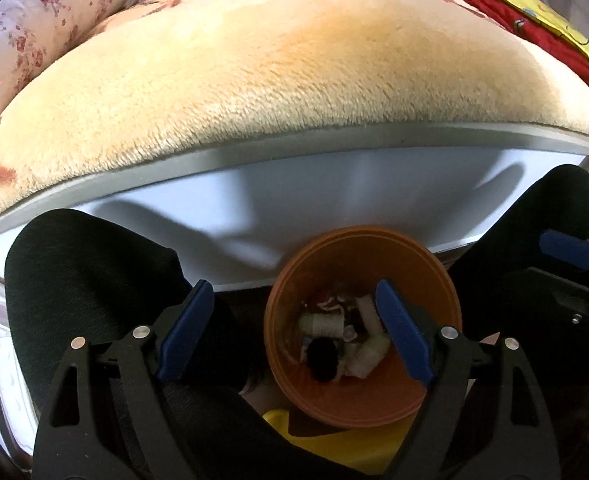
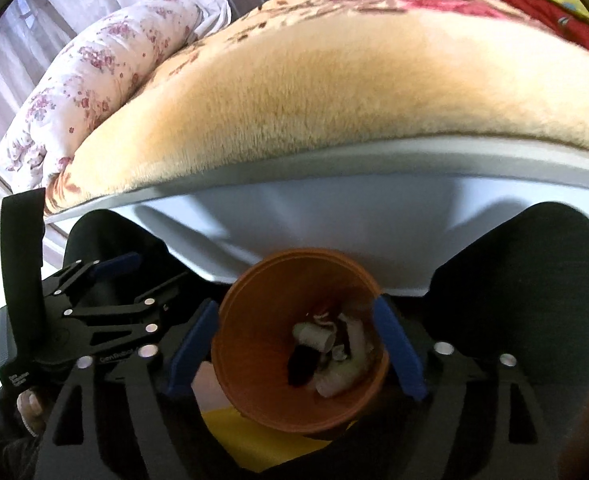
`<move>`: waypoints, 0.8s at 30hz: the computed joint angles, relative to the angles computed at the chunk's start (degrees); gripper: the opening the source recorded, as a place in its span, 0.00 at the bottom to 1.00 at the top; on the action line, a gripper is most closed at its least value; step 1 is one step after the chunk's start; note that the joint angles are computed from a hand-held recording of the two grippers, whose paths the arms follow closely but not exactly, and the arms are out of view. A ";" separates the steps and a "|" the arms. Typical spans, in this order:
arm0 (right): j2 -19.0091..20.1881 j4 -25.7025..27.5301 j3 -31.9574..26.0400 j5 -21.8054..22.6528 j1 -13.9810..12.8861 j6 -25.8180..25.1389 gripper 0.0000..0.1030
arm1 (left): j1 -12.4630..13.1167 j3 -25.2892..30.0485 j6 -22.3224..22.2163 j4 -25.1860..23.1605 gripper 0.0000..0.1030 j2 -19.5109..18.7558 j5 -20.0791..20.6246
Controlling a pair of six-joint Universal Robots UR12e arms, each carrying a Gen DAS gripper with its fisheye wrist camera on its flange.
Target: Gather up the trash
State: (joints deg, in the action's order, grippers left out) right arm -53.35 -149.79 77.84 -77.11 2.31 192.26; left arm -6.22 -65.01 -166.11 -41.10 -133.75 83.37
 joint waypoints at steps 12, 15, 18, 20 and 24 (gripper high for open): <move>-0.37 -13.64 -3.57 -12.01 0.02 1.10 0.95 | 1.02 0.98 -3.54 14.81 0.89 1.54 -3.96; 1.69 -15.68 -7.99 -17.75 0.43 -0.20 0.95 | 1.16 4.82 -6.22 15.58 0.89 0.20 -4.76; 4.23 -14.45 -12.99 -21.96 0.65 -2.36 0.95 | 1.01 10.22 -7.76 14.40 0.89 -2.23 -5.30; 6.05 -13.62 -16.15 -23.99 0.84 -3.63 0.95 | 0.70 14.00 -8.11 13.84 0.89 -4.24 -4.89; 9.91 -10.81 -22.67 -28.05 1.18 -4.69 0.95 | 0.41 22.62 -8.98 9.55 0.89 -8.67 -5.19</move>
